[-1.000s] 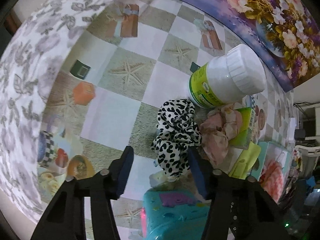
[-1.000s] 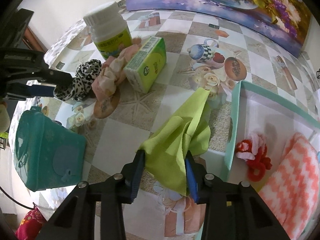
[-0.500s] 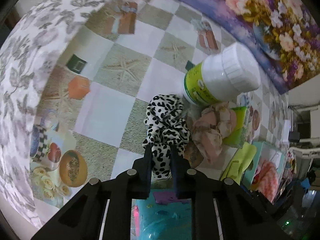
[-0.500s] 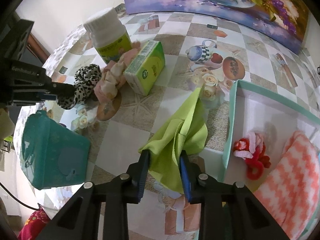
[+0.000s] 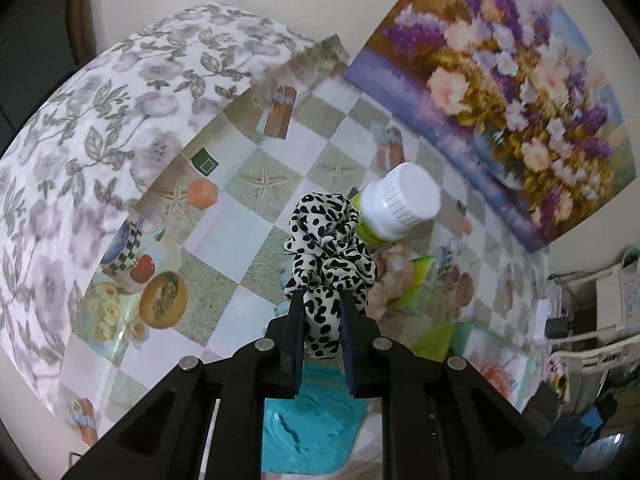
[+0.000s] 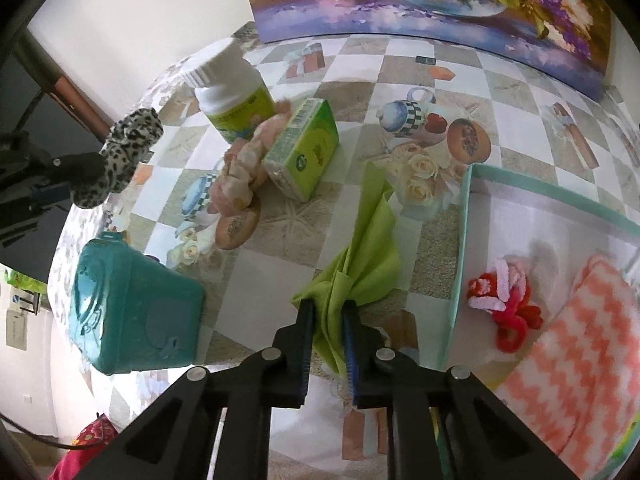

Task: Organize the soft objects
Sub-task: 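Lift the lime-green cloth with the right tool while the left tool grasps the leopard scrunchie, then carry the lime-green cloth and leopard scrunchie over the tray with both tools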

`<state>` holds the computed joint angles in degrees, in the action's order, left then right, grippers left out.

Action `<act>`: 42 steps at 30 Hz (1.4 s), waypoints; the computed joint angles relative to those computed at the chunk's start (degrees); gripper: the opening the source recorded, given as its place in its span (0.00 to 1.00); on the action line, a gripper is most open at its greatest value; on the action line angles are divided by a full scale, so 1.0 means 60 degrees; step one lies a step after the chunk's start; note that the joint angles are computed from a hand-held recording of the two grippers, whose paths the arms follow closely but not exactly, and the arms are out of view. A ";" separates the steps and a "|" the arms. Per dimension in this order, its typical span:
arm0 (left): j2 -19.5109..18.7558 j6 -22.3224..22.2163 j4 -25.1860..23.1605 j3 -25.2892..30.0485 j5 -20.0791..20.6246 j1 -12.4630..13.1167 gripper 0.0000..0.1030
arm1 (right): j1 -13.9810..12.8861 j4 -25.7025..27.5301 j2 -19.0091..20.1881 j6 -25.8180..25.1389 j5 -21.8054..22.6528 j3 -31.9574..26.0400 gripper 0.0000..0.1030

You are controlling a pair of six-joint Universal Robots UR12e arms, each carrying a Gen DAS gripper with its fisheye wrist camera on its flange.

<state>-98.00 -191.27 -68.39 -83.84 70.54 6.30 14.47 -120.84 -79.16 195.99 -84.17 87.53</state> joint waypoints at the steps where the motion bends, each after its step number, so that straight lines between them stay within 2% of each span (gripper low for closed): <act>1: 0.0061 -0.0114 0.0093 -0.0032 -0.0055 0.0013 0.16 | 0.0004 -0.0003 -0.0006 0.0003 0.0012 0.0005 0.14; 5: 0.0171 -0.0194 0.0429 -0.0177 -0.0131 -0.0048 0.16 | -0.0049 -0.0151 -0.0008 0.0112 0.0139 0.0038 0.12; 15: 0.0257 -0.0141 0.0478 -0.0277 -0.0226 -0.0027 0.16 | -0.0109 -0.0548 -0.0122 0.0326 0.0379 0.0086 0.12; 26: 0.0517 -0.0198 0.1025 -0.0385 -0.0548 0.0112 0.16 | -0.0135 -0.1428 -0.0469 0.0573 0.0450 0.0170 0.12; 31: 0.0679 -0.0072 0.1370 -0.0409 -0.0692 0.0054 0.16 | -0.0199 -0.2125 -0.0766 0.0765 0.0377 0.0292 0.12; 37: 0.0746 0.0171 0.1617 -0.0410 -0.0973 -0.0180 0.16 | -0.0341 -0.2440 -0.1181 0.1082 -0.0403 0.0551 0.12; 42: 0.0697 0.0587 0.1543 -0.0304 -0.1201 -0.0609 0.16 | -0.0607 -0.2368 -0.1595 0.1618 -0.1255 0.0933 0.12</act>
<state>-93.82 -187.75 -59.14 -85.66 63.33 2.65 10.82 -135.04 -88.73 205.70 -91.70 93.13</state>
